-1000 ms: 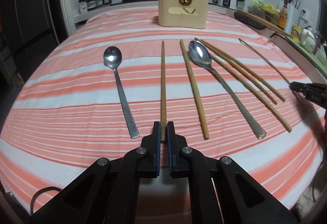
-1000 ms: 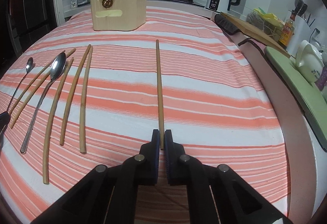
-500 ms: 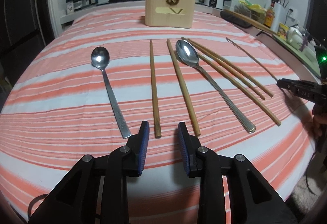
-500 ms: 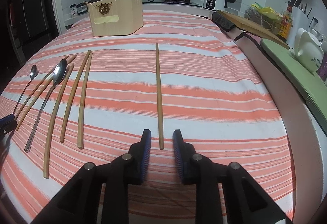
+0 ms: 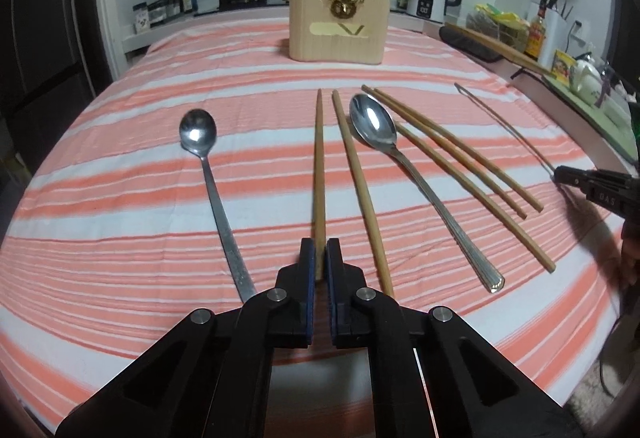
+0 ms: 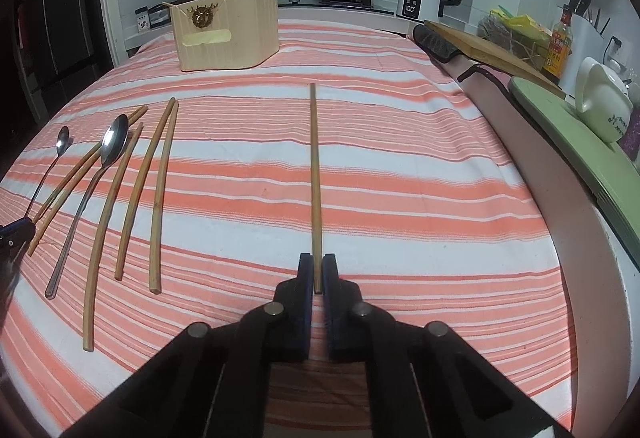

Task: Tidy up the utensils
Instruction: 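Lift the left tool's chopstick into the wooden box while the right tool carries its chopstick there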

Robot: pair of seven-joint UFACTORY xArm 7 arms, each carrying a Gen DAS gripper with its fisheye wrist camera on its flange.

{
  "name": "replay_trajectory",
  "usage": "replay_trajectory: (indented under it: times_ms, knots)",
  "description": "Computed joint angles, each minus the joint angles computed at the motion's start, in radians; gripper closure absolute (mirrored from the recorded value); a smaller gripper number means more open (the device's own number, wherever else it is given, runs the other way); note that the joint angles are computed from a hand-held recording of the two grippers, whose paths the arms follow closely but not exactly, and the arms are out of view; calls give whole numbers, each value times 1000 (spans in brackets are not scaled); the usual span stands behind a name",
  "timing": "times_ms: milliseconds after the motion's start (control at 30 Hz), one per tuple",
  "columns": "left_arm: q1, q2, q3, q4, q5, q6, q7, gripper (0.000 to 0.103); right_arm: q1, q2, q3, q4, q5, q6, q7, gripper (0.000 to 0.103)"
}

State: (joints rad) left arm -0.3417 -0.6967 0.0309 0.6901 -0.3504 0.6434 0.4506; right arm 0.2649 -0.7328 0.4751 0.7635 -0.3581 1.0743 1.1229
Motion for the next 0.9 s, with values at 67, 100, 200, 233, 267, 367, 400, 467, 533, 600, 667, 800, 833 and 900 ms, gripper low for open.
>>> replay_trajectory:
  times_ms: [67,100,200,233,267,367,400,467,533,600,667,800,833,900]
  knots:
    - [-6,0,13,25,-9,-7,8,100,-11,-3,12,26,-23,15,-3,98]
    - [-9,0,20,39,-15,-10,12,100,-16,-3,16,41,-33,21,-8,98]
    - [-16,5,41,91,-35,-6,26,100,-29,-3,24,93,-56,37,-29,98]
    - [-18,5,46,107,-41,-7,32,100,-36,-3,31,114,-66,44,-37,98]
    - [-20,9,52,125,-46,-4,39,100,-43,-4,36,133,-76,50,-44,98]
    - [-26,20,70,178,-69,-2,61,100,-68,-4,50,196,-102,59,-73,98]
    - [-28,27,75,196,-76,-1,68,100,-78,-3,55,218,-112,60,-85,98]
    - [-30,40,85,230,-93,1,79,100,-100,-4,63,255,-128,56,-103,98]
    - [-33,55,96,265,-113,11,90,100,-117,-6,63,285,-130,41,-117,98]
    - [-35,70,104,300,-131,21,103,100,-132,-13,60,305,-128,24,-131,98]
    - [-34,83,108,331,-147,32,116,100,-145,-17,58,321,-119,8,-146,98]
    - [-34,106,116,384,-185,59,137,100,-171,-23,59,345,-95,-23,-163,98]
    - [-34,114,118,397,-195,67,140,100,-175,-27,62,346,-88,-28,-164,98]
    - [-31,126,118,418,-215,87,140,100,-182,-31,61,350,-72,-42,-169,98]
